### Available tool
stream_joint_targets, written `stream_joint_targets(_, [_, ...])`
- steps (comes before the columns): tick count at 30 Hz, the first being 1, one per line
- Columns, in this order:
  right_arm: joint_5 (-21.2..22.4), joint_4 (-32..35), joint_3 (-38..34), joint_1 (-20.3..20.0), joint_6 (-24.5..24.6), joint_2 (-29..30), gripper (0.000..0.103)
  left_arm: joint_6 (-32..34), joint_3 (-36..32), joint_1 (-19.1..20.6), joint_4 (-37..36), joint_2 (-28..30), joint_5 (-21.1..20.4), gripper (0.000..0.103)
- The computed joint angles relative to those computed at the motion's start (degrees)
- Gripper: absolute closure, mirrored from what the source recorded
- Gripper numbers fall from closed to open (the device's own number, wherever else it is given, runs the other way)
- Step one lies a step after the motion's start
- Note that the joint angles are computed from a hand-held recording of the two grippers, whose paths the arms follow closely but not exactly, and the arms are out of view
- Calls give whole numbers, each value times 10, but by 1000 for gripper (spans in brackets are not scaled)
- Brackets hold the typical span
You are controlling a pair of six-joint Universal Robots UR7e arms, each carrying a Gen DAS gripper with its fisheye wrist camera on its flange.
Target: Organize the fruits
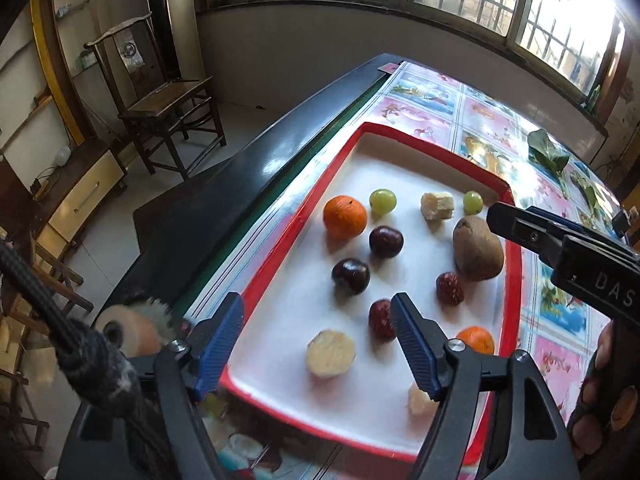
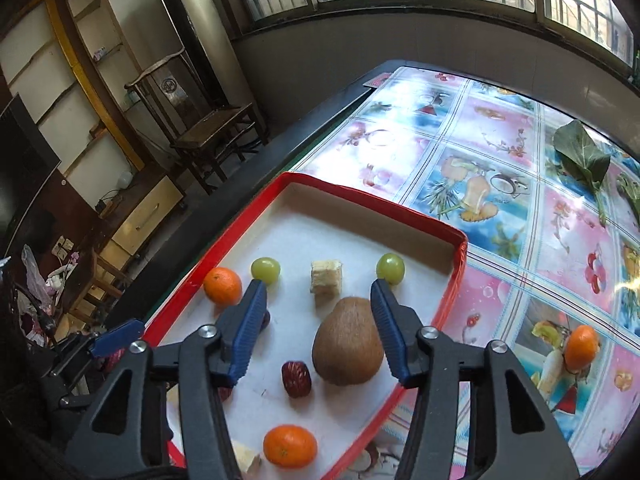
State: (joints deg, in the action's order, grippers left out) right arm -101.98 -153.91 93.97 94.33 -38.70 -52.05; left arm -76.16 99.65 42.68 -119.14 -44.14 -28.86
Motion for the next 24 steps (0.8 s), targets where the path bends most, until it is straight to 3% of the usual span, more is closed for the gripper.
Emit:
stream_joint_targets(5, [-15, -8, 71, 7, -61, -50, 37, -127, 19, -27, 151, -24, -21, 27])
stream_joint_targets(10, [-28, -7, 133, 3, -92, -90, 33, -209, 36, -41, 234, -35, -59, 27])
stream_joint_targets(24, [-83, -31, 225, -20, -93, -139, 33, -250, 72, -62, 245, -39, -99, 27])
